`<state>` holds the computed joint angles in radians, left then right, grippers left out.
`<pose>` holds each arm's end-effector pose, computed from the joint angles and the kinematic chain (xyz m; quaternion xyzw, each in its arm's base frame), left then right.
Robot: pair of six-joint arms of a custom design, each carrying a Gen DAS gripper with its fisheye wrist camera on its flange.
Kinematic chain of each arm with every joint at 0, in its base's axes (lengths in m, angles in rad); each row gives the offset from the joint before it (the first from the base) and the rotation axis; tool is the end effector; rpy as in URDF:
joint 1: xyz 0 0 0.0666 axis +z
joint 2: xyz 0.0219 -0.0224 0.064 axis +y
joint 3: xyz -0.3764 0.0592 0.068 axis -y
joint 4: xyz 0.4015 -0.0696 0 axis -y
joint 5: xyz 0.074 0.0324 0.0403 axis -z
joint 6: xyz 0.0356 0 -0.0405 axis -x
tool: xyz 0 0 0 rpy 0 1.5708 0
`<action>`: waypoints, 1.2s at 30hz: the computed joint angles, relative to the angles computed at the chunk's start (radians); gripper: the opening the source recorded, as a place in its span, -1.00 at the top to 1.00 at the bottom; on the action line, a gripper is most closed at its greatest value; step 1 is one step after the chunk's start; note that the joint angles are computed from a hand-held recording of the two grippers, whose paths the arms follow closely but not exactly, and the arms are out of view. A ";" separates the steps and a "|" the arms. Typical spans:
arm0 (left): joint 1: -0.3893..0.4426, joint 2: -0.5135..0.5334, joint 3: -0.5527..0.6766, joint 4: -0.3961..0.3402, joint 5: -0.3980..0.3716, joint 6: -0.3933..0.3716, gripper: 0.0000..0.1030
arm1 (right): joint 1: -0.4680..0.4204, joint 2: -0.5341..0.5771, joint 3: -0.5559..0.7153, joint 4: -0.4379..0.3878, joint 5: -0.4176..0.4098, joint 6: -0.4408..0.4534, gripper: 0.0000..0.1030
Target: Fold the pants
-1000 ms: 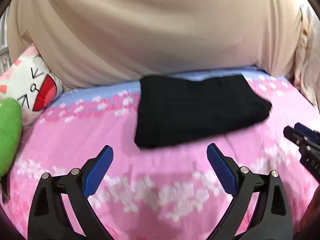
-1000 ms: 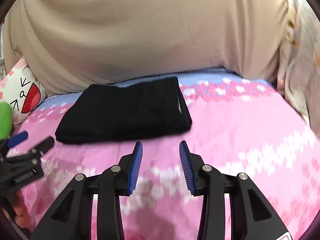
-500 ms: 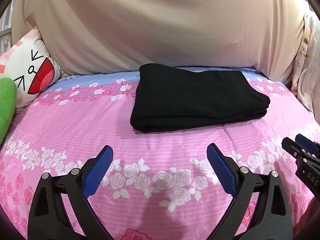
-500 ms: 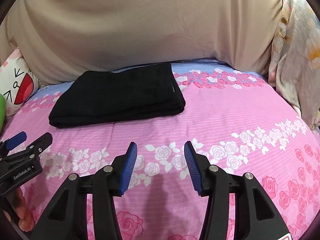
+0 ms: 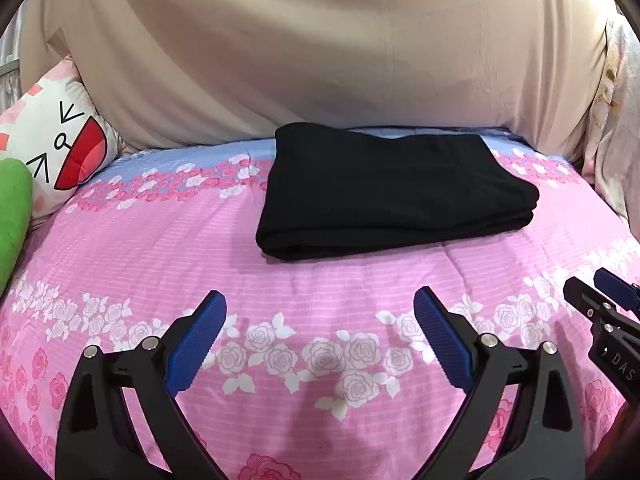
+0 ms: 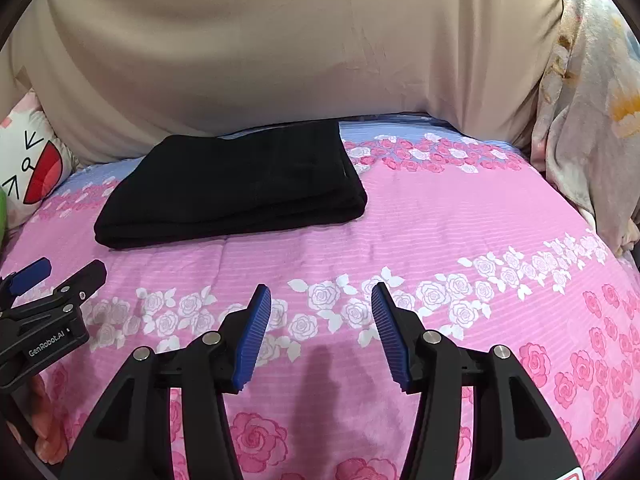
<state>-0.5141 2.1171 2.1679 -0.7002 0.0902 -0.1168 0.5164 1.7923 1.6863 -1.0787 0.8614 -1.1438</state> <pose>0.6631 -0.3786 0.3709 0.2967 0.8445 -0.1272 0.4274 0.5410 0.2757 0.3503 0.3514 0.8236 -0.1478 0.4200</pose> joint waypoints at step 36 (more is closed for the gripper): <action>-0.001 -0.003 -0.007 0.002 -0.028 -0.005 -0.80 | 0.004 0.005 0.010 -0.022 0.002 -0.025 -0.08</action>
